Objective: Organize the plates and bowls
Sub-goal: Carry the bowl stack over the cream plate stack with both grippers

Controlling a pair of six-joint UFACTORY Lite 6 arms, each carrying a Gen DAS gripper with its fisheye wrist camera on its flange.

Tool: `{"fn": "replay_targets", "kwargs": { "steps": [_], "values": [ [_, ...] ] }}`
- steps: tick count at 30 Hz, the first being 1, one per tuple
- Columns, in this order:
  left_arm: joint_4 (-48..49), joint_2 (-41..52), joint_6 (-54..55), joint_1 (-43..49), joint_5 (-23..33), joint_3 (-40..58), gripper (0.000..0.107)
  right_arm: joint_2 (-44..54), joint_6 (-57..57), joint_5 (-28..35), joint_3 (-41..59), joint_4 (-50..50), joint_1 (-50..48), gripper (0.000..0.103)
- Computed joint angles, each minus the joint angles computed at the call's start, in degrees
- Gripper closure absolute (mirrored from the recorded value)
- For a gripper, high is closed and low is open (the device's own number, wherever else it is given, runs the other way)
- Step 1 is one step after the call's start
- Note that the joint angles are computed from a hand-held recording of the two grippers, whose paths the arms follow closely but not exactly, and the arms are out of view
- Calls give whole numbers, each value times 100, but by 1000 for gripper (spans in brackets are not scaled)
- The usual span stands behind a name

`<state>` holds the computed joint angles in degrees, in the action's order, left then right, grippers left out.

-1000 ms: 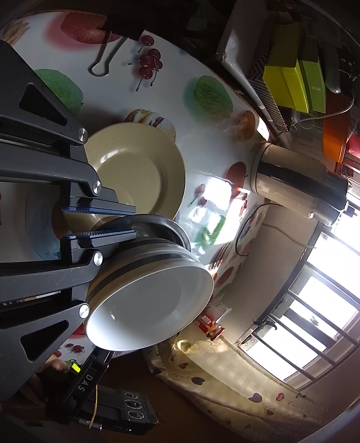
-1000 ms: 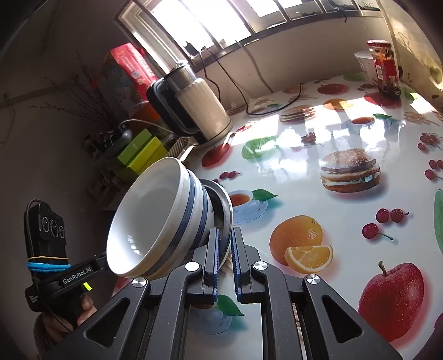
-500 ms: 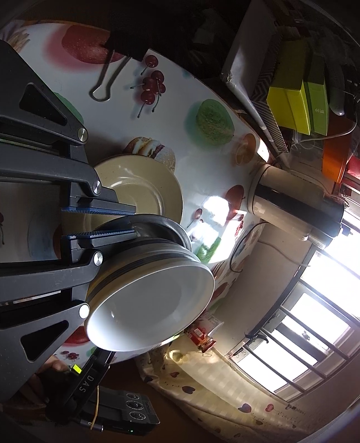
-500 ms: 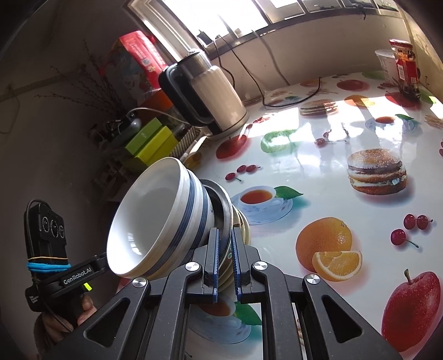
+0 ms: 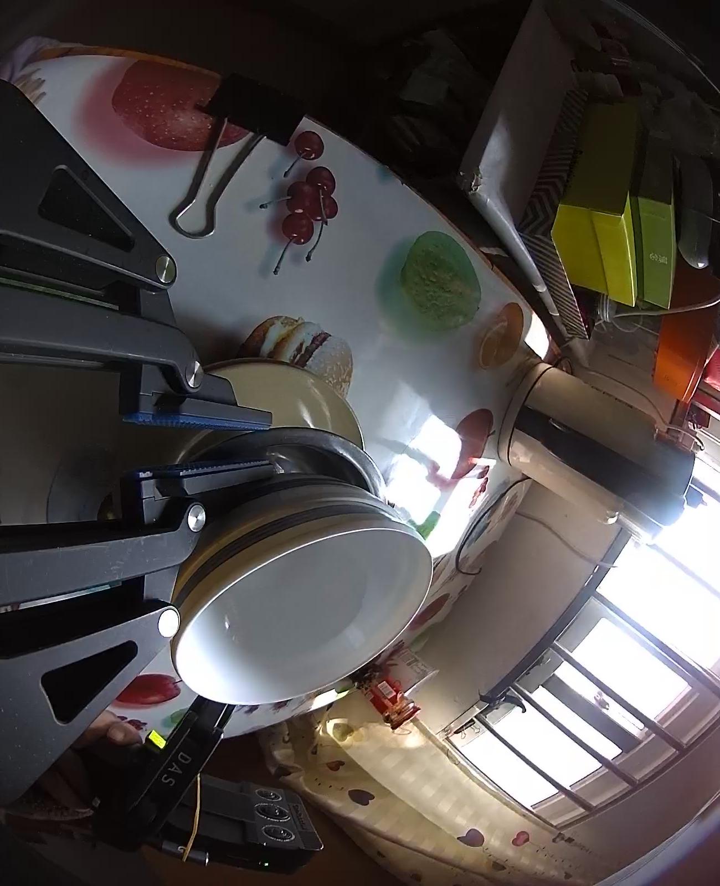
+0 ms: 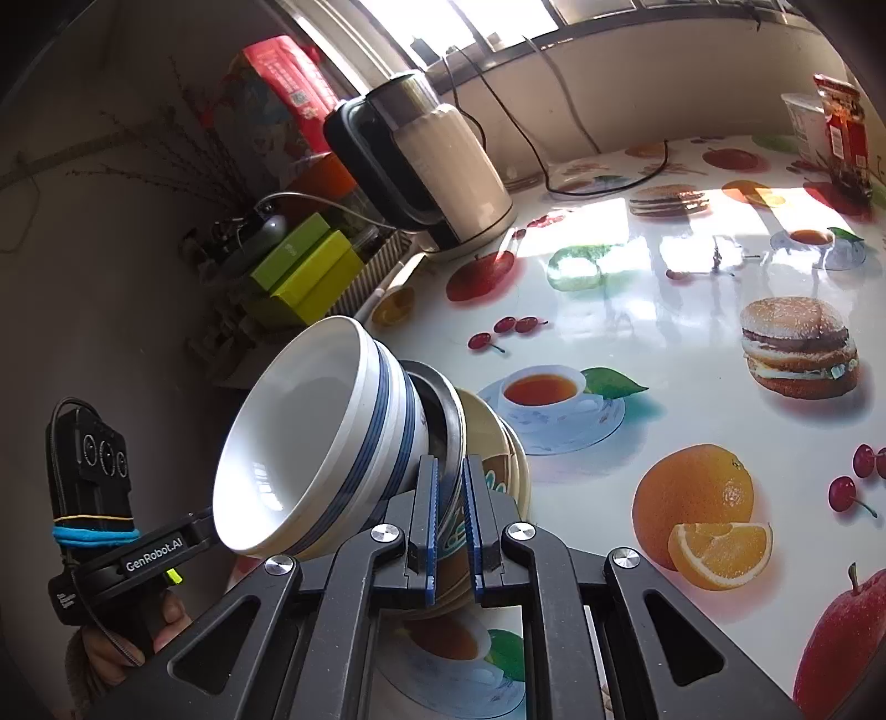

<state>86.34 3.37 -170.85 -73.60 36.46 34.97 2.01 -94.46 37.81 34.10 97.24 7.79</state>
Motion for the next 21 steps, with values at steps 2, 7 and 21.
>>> {"fn": "replay_targets", "kwargs": {
  "steps": [2,7,21],
  "values": [
    [53,-12,-42,54,-43,-49,97,128,-34,-28,88,65,71,93],
    [113,-47,-183,103,-54,-164,97,362,-98,-51,230,148,196,93],
    [186,-5,-229,188,-86,-131,97,516,-130,-116,380,241,284,92]
  ]
}}
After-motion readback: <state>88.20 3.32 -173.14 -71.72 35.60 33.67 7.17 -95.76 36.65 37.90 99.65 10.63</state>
